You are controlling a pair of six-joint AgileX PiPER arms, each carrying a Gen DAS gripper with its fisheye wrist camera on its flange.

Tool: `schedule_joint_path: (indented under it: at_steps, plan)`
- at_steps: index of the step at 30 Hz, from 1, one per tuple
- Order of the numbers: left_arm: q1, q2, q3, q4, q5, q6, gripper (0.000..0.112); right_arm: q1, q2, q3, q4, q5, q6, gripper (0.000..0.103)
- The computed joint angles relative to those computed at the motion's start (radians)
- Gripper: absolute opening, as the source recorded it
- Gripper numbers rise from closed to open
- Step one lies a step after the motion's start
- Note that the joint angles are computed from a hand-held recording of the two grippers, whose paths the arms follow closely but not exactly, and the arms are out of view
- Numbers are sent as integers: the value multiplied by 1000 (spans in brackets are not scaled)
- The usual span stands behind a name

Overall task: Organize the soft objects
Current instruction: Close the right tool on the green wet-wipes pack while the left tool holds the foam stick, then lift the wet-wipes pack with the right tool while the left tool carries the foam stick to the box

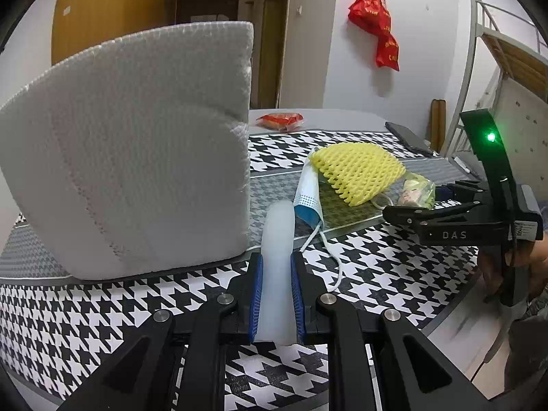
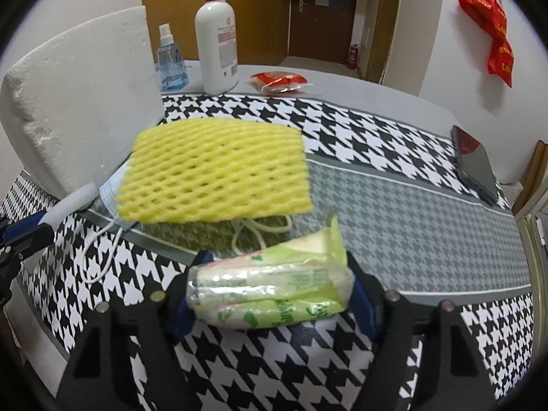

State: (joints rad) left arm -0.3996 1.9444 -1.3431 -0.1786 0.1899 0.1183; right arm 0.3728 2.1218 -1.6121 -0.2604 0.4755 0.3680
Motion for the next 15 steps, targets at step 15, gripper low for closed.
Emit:
schedule_joint_path:
  at_steps: [15]
  plan:
    - [-11,-152,138,-57,-78,91,18,47,-208,229,-308,-113,352,77]
